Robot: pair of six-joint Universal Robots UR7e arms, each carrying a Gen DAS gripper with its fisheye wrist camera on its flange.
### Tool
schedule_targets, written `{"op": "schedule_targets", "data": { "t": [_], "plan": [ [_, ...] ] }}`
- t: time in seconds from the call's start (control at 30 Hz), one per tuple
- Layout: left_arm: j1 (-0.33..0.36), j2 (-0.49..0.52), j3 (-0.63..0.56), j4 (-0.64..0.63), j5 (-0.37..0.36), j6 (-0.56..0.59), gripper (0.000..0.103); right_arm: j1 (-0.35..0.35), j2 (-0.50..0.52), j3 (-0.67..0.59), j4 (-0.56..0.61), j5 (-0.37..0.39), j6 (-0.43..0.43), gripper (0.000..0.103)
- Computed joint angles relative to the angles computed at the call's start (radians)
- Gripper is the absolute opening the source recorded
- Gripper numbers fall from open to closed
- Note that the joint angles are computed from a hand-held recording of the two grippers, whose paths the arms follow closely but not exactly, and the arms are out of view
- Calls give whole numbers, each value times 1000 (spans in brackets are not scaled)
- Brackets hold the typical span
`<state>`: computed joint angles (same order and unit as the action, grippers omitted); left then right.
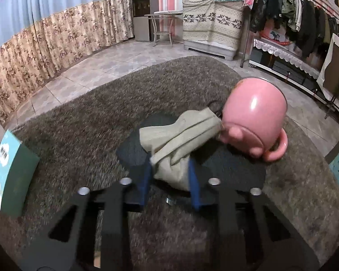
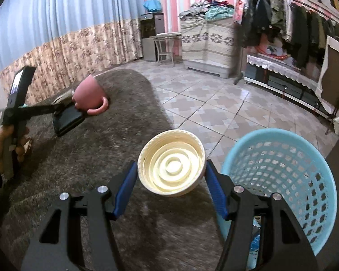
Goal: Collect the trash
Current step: 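Carry the dish with the right tool while the left tool carries the cloth to the basket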
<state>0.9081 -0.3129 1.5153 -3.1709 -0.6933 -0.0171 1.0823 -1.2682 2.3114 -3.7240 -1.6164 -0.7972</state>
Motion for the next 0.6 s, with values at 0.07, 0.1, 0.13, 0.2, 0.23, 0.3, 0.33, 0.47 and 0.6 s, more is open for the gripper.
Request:
{"op": "schedule_targets", "data": {
  "t": [0.07, 0.1, 0.13, 0.2, 0.23, 0.3, 0.33, 0.47, 0.6],
  "plan": [
    [-16, -27, 56, -39, 5, -19, 18, -20, -20, 17, -10, 23, 6, 61],
    [-26, -33, 74, -60, 13, -22, 18, -29, -33, 24, -9, 36, 14, 61],
    [-40, -42, 97, -90, 24, -25, 18, -34, -39, 28, -11, 41, 19, 61],
    [-81, -60, 157, -167, 52, -27, 18, -52, -66, 43, -16, 61, 29, 61],
    [-93, -62, 166, -189, 60, -23, 18, -60, -77, 54, -23, 70, 31, 61],
    [-143, -67, 204, -262, 75, -11, 18, -77, -107, 68, -26, 90, 39, 61],
    [-157, -67, 208, -276, 73, -6, 18, -83, -121, 75, -28, 95, 43, 61],
    [-222, -56, 208, -282, 35, -14, 18, -128, -196, 103, -28, 136, 58, 61],
    [-286, -11, 176, -270, -23, -19, 18, -182, -264, 117, -20, 176, 72, 61]
  ]
}}
